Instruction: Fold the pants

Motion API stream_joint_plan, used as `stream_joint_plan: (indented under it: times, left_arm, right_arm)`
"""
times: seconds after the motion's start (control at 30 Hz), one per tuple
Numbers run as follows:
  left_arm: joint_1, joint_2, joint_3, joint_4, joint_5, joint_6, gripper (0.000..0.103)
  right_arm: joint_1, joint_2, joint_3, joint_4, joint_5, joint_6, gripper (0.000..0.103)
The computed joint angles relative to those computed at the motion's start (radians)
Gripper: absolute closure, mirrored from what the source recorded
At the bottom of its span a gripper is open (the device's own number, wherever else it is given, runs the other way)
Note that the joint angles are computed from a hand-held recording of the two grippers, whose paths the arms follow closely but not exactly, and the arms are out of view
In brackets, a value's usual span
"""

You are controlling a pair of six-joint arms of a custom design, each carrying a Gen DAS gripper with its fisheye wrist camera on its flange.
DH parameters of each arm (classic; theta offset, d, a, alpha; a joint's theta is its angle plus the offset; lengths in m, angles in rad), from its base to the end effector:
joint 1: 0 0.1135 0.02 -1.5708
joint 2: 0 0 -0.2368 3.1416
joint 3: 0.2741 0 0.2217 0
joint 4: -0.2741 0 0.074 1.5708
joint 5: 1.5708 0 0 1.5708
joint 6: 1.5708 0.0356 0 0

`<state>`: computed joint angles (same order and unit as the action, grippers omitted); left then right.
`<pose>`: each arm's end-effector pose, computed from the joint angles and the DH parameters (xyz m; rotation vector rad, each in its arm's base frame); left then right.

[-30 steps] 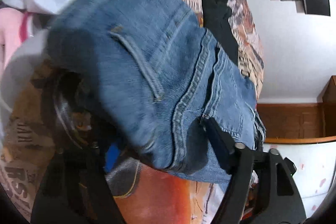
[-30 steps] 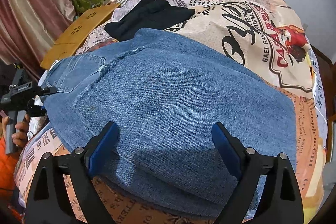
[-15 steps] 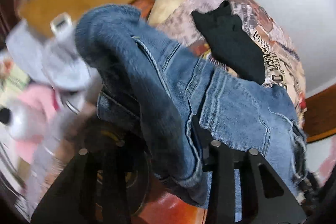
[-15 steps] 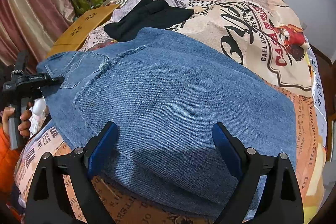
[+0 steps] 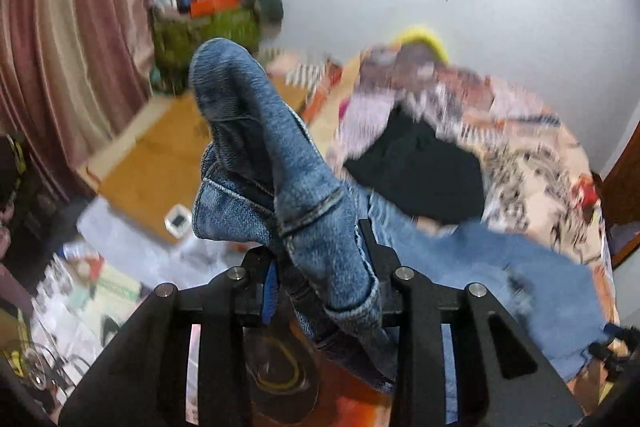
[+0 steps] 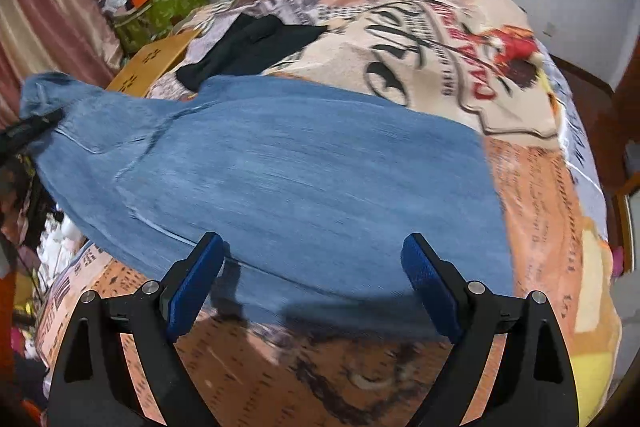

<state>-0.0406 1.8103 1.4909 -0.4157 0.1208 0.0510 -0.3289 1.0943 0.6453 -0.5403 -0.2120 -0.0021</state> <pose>0.3783 -0.0197 0.2602 0.1672 2.2969 -0.1339 0.1817 -0.0541 0.1944 0.3323 2.5109 0.1409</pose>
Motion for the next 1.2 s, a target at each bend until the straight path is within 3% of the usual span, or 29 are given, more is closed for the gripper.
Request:
stream_joint_plan:
  times: [0.17,0.37,0.57,0.73,1.2]
  left_arm:
    - [-0.102,-0.1,-0.003,0.049,-0.033,0.01,0.07]
    - [-0.279,-0.176,-0.034,0.114,-0.082,0.009,0.071]
    - [-0.374,-0.028,0.259,-0.105,0.105,-0.089,0.077]
    - [-0.46,0.101,0.425,-0.22,0.155,-0.095,0.079]
    - [-0.671,0.293,0.514,-0.399,0.21,0.0,0.078]
  right_arm:
    - [-0.084,-0.029,-0.025,-0.003,-0.001,-0.038,0.014]
    - [-0.059,-0.021,-0.06,0.031,0.031,-0.061,0.012]
    - [-0.084,-0.029,-0.072,0.034,0.0,-0.075,0.011]
    - [-0.088,-0.03,-0.075,0.038,-0.007,-0.073,0.011]
    - [-0.161,-0.124,-0.084,-0.034,-0.058,-0.132,0.013]
